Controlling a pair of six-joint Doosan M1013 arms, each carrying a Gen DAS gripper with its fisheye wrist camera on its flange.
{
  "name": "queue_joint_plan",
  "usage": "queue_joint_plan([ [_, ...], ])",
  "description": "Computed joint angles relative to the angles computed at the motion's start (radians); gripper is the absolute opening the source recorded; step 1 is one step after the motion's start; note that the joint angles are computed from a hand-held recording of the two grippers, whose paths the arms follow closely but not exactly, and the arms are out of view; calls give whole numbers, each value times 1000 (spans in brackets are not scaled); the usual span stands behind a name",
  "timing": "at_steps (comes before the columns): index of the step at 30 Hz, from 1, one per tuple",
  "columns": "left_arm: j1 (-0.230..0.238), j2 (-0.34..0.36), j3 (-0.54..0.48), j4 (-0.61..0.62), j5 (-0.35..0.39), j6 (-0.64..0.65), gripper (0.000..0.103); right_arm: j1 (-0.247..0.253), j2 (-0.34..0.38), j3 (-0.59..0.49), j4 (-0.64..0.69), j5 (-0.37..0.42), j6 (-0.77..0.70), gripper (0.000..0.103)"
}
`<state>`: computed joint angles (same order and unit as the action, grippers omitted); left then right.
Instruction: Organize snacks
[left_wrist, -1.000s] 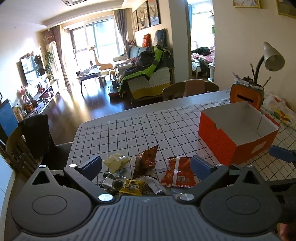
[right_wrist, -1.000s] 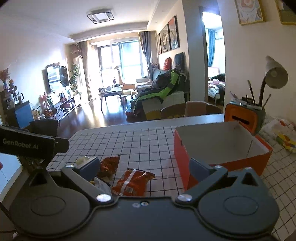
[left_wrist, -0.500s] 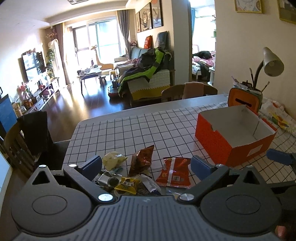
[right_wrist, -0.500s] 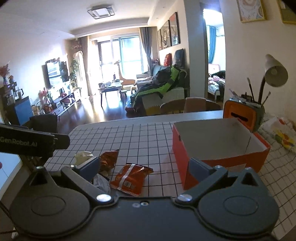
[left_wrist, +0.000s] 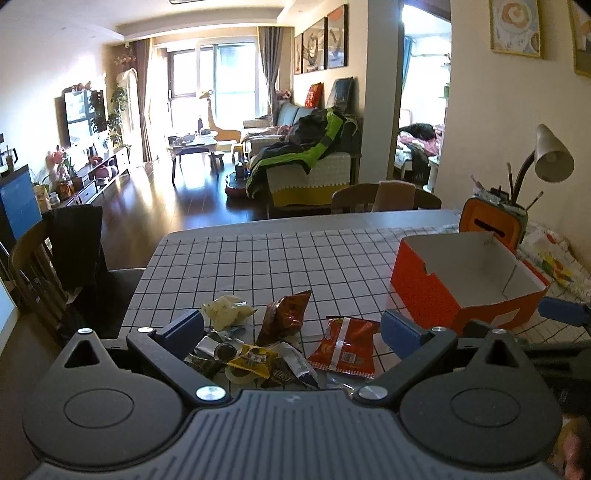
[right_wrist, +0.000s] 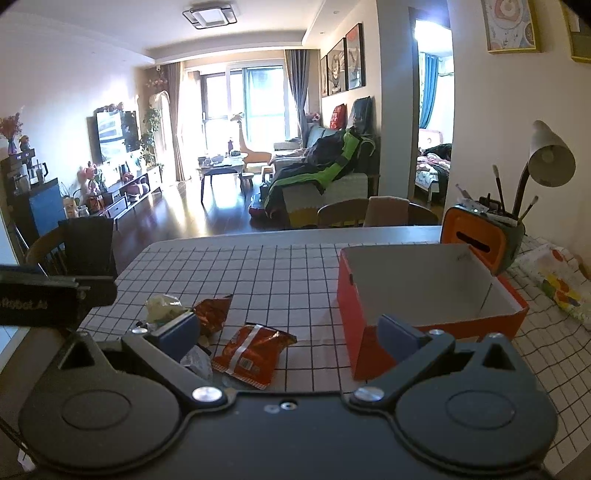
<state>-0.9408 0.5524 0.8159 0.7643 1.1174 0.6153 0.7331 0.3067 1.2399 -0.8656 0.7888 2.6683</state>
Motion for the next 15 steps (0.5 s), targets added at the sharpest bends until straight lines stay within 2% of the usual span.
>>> queue_joint_plan([
  [4,1,-4,9,-5,-2,-23,103,-11,2,-23,59,5,-45,103],
  [15,6,-20,38,-10,-35,-51,103,-10,17,-64,108,43,-143,103],
])
